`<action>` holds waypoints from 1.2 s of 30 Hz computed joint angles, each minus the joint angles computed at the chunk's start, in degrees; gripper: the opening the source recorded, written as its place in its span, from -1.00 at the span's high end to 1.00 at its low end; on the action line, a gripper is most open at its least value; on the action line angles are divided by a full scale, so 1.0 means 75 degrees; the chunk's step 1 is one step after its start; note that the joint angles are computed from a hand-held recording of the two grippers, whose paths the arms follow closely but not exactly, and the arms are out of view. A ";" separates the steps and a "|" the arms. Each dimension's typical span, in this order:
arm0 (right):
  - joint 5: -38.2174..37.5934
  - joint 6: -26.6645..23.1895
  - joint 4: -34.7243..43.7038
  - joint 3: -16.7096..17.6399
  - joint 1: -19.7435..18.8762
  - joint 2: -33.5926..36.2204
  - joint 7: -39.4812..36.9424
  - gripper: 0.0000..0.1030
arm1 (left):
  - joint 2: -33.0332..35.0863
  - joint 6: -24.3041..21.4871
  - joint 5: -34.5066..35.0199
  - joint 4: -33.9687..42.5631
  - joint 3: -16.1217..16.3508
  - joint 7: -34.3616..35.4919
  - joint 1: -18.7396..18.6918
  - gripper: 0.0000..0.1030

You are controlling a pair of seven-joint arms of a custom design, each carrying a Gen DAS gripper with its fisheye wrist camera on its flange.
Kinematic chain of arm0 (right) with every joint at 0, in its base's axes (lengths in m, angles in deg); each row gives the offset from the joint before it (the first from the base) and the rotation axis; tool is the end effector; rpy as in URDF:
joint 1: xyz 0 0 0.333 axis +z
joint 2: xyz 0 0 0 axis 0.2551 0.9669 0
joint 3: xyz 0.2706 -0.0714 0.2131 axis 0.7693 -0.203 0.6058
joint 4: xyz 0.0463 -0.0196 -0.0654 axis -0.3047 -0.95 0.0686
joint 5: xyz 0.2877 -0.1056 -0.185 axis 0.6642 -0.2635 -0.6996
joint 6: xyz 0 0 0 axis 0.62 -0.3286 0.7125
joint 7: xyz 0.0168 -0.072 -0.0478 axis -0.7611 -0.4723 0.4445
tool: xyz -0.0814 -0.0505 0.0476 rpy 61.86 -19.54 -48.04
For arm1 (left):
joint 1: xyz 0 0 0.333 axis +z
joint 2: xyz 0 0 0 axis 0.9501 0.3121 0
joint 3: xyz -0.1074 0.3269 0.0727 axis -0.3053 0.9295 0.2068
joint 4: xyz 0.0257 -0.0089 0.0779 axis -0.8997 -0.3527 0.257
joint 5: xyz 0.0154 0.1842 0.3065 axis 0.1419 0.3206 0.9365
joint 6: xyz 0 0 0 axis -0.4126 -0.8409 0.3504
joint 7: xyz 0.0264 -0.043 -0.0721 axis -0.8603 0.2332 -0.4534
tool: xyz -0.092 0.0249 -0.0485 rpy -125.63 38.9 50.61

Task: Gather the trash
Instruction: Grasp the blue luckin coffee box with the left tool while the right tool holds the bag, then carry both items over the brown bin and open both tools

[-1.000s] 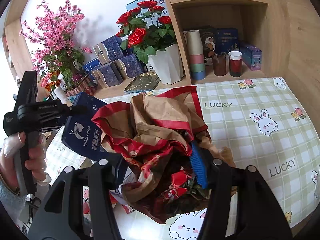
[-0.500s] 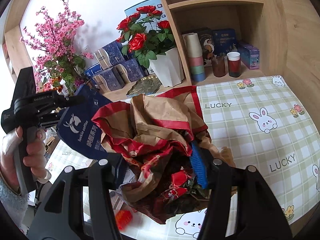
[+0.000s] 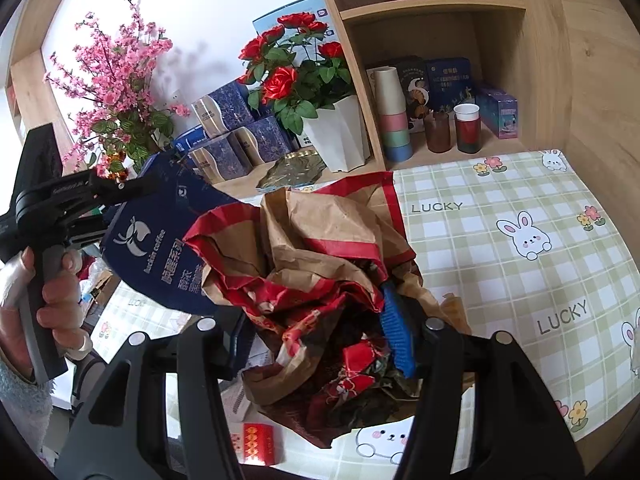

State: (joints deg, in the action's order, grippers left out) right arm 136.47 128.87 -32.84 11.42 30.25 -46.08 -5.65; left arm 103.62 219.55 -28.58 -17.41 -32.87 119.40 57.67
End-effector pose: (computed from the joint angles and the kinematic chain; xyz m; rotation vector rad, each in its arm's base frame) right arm 0.5661 0.1542 0.5390 -1.5986 1.4955 -0.3904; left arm 0.6337 -0.3360 0.6091 -1.9299 1.8139 -1.2761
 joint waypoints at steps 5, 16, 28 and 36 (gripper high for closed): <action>0.0498 -0.0017 -0.0341 0.0121 0.0123 -0.0403 -0.0362 -0.10 | -0.1126 0.0462 -0.0206 -0.1494 -0.0136 0.0158 0.0326 0.22; 0.1459 -0.0114 -0.1710 0.0184 0.1080 -0.1578 -0.0779 -0.10 | -0.4289 0.1086 -0.2610 -0.5365 0.0266 0.1964 0.0177 0.22; 0.1607 -0.0394 -0.3239 0.0521 0.2130 -0.2073 -0.0478 -0.11 | -0.6293 0.1877 -0.2622 -0.8514 0.1487 0.1383 -0.1437 0.22; 0.1493 -0.1169 -0.3159 0.0574 0.2227 -0.1049 -0.0312 -0.11 | -0.6378 0.2447 -0.2251 -0.9590 0.1803 0.0291 -0.1803 0.22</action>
State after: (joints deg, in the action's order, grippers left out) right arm 147.67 120.10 -56.53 15.72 46.95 -53.94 -7.99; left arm 55.78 237.90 -45.46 -89.34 -19.36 121.58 44.14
